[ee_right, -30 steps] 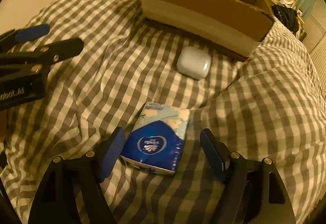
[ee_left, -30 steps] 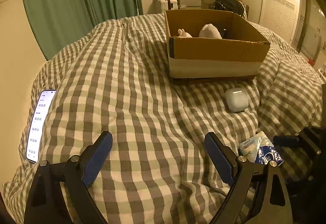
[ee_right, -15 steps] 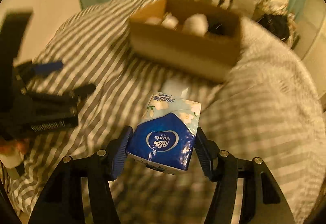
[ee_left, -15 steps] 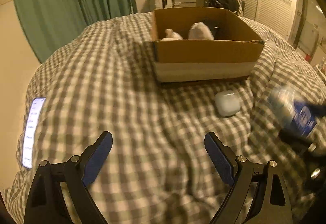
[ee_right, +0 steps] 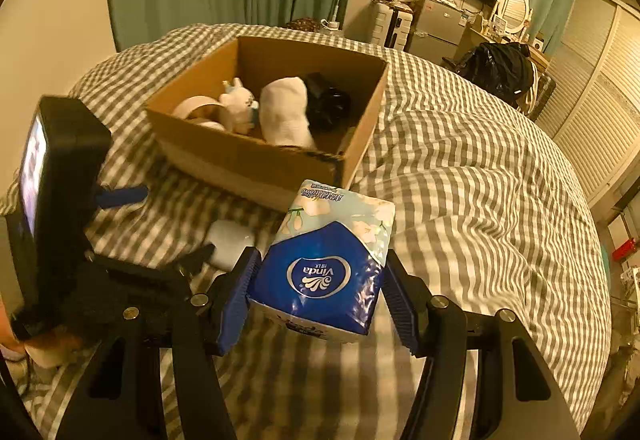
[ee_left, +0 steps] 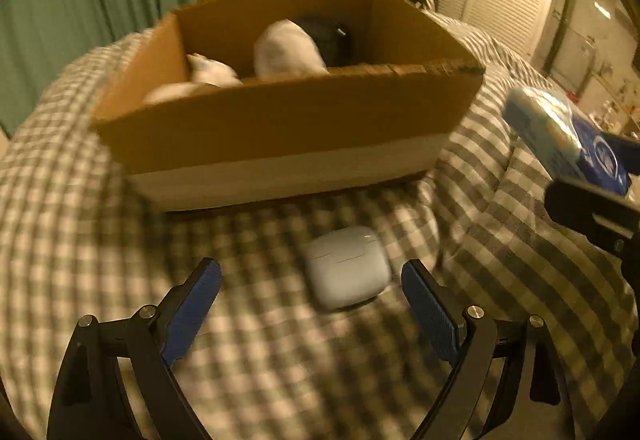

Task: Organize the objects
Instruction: 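Grasp the white earbud case with the left gripper while the right gripper grasps the blue tissue pack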

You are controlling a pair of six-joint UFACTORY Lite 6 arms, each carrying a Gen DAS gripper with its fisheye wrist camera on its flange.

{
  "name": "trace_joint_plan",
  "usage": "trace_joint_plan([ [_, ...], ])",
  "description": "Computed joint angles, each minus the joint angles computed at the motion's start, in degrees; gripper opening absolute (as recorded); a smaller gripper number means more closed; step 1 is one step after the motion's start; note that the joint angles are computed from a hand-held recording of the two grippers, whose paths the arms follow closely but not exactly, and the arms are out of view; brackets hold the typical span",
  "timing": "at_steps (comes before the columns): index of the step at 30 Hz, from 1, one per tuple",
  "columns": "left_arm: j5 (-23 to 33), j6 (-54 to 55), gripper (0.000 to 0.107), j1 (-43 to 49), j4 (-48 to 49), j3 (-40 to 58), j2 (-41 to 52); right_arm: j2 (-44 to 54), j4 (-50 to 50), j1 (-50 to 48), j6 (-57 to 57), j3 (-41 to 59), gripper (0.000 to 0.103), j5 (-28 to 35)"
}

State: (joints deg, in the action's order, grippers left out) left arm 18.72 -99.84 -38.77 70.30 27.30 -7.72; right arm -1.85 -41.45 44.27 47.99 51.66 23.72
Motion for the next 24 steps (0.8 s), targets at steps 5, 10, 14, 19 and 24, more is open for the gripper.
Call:
trace_joint_plan([
  [5,-1.4,-3.2,0.094,1.2,4.0,8.0,13.8,3.1,6.0,-4.3,-7.1,0.0,0.060,-5.9],
  [10,-4.4,-8.8,0.081,2.9,10.4,10.2,18.3,2.7,15.3,-6.8,-16.2,-1.2,0.060,-9.1],
  [14,-5.8,-1.6,0.054,3.2,3.3,8.9,15.4,3.0,11.4,-5.9,-11.4,-1.3,0.060,-8.4],
  [19,-6.5,20.0,0.054,3.5,-19.7,3.9,6.6,0.4,5.5,-3.6,-4.2,-1.7,0.060,-5.4],
  [24,2.0,23.8,0.054,-0.7,-25.6,-3.1,-8.8,-3.5,3.2,1.1,0.4,-2.3,0.060,-0.7],
])
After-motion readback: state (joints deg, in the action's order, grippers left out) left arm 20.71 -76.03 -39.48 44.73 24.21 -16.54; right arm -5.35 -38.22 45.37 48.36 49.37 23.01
